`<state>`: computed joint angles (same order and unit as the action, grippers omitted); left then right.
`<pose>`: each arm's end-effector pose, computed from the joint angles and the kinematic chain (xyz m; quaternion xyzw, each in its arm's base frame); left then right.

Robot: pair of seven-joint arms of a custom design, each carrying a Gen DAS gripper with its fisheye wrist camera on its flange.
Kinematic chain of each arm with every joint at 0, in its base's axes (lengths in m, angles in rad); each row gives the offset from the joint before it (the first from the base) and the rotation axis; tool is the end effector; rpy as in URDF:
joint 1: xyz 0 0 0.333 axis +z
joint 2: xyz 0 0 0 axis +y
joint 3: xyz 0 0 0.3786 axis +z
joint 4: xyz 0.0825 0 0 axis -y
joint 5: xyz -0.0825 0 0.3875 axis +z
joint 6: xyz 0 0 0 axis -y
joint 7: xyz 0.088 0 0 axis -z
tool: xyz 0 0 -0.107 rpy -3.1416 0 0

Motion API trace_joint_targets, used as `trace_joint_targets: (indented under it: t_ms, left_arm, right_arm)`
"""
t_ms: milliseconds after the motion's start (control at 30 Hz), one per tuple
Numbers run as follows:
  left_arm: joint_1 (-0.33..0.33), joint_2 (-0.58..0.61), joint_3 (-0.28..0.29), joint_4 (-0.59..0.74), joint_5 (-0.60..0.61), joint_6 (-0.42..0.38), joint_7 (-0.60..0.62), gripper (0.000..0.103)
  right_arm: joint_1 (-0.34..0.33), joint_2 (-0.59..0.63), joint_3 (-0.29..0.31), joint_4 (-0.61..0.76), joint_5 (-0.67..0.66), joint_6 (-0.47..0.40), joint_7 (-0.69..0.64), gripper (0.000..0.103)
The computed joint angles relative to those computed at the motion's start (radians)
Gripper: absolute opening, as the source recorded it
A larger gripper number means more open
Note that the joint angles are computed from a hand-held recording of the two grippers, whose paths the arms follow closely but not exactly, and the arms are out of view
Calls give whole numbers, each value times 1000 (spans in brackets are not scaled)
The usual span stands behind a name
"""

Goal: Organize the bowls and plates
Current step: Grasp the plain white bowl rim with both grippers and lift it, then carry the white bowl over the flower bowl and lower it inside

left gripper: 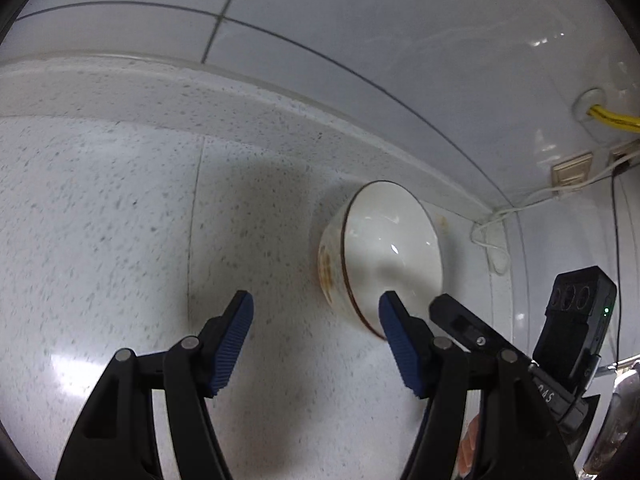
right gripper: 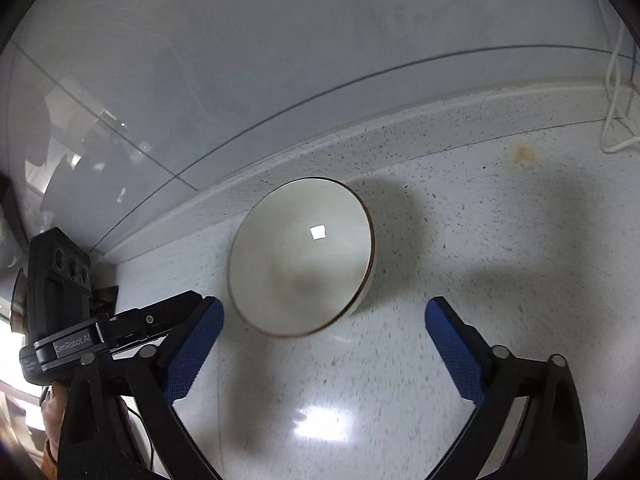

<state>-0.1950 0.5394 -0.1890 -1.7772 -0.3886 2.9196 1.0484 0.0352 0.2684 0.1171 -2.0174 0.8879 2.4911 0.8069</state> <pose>0.6987 -0.2315 0.3748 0.8264 -0.4633 0.3179 0.0368 0.6272 0.0875 0.3971 -0.7438 0.5866 0.0629 0.3141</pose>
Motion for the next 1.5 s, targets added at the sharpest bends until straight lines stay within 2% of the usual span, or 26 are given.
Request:
trace_joint_targets:
  t_ms: [67,133,267,333,400,433,467,500,567,667,733,900,933,1167,1267,1500]
  left_arm:
    - [-13,35,20,56,25,-48,-12,64]
    - [-17,63,26,95,40,-70,-17,62]
    - [-21,97,27,133,47,-69,-26,62]
    - [-35,108,42,156,67,-85,-38,60]
    - [-15,120,13,163,52,-72,-25,42]
    - [11,128,-22,165,25,-56,-3,24]
    - [22,135,-39,170,10,-51,9,20]
    - [13,140,-32,179,13,-53,11,20]
    - [26,149,-53,188,-10,-50,28,19]
    - [55,146,-99,168,-69,-24,54,19]
    - [50,127,-100,148,-83,-21,62,19]
    - [49,43,-123,45,-150,12,94,19]
    - [26,46,-111,58,-134,9,65,19]
    - [9,-82,-142,-87,-197,62,62,19]
    - [-25,-152,-131,-155,-205,72,29,19]
    - [-46,-338,-162,-340,-288,91,34,19]
  right_arm:
    - [3,34,-3,35,-20,-8,27,73]
    - [5,58,-1,55,-45,-2,54,66]
    - [-12,95,16,89,-61,-8,90,40]
    - [-24,105,24,100,-59,-14,98,35]
    - [-32,107,29,101,-62,-17,103,30]
    - [-36,108,32,102,-62,-23,101,29]
    - [-39,107,33,100,-62,-24,100,27]
    - [-40,106,33,98,-65,-23,103,25]
    - [-43,112,32,104,-69,-33,108,21]
    - [-40,109,27,99,-91,-28,125,19]
    - [-41,115,26,107,-101,-30,138,16]
    - [-56,67,22,61,-97,-42,117,15]
    - [-55,51,18,46,-98,-43,115,15]
    - [-22,-88,-27,-62,-133,-64,111,15]
    - [0,-161,-50,-121,-142,-67,108,15]
    - [55,-310,-104,-250,-140,-84,70,15]
